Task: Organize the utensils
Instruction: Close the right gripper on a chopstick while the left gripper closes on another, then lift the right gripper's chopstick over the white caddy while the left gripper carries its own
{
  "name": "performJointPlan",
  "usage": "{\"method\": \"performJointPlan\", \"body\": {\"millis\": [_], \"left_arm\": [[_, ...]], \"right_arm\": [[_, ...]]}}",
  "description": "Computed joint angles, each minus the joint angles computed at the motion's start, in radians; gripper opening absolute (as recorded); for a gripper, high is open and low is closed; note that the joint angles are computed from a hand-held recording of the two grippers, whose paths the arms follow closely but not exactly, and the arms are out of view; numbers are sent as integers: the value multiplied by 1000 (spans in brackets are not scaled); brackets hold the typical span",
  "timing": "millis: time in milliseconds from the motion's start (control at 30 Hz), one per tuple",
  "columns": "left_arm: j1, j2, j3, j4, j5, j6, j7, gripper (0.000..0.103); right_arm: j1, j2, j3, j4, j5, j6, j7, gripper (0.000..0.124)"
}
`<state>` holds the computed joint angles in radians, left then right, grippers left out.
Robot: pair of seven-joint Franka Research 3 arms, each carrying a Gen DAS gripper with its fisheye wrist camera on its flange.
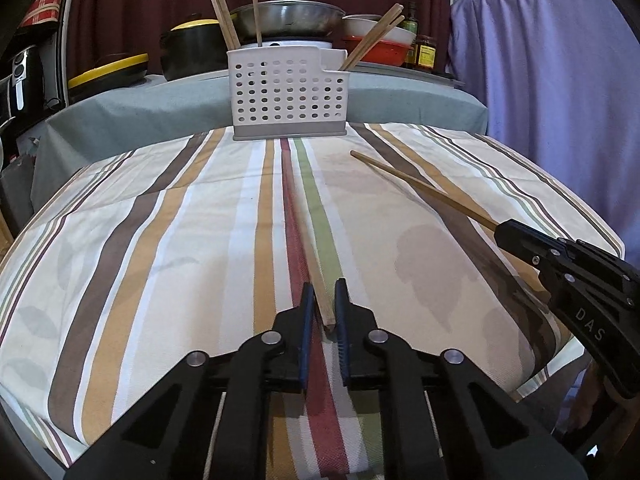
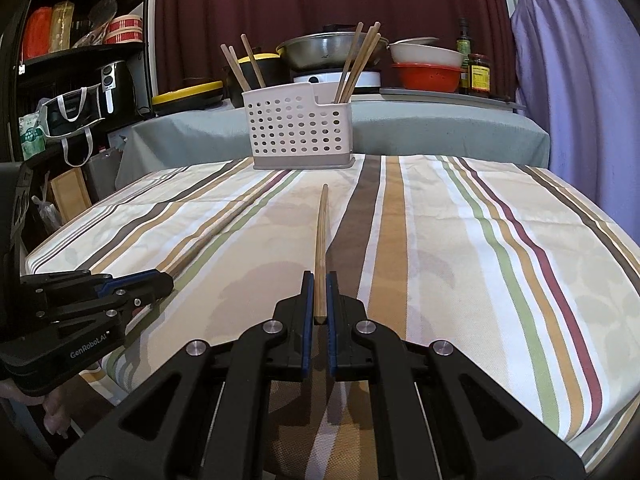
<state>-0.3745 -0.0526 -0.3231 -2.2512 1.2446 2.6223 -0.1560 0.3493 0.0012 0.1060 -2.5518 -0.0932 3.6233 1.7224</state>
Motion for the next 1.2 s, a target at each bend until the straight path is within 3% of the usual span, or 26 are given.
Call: {"method": "performJointPlan", "body": {"millis": [600, 933, 1200], "left_arm": [[5, -40, -12, -15, 65, -20, -62, 7], [13, -108, -41, -26, 143, -93, -96, 7], [11, -153, -66, -24, 212, -153, -105, 7]], "right_arm": [[21, -29, 7, -13, 86, 13, -73, 6], [41, -82, 13, -22, 188, 51, -179, 6], [51, -120, -3, -21, 178, 70, -175, 6]]}}
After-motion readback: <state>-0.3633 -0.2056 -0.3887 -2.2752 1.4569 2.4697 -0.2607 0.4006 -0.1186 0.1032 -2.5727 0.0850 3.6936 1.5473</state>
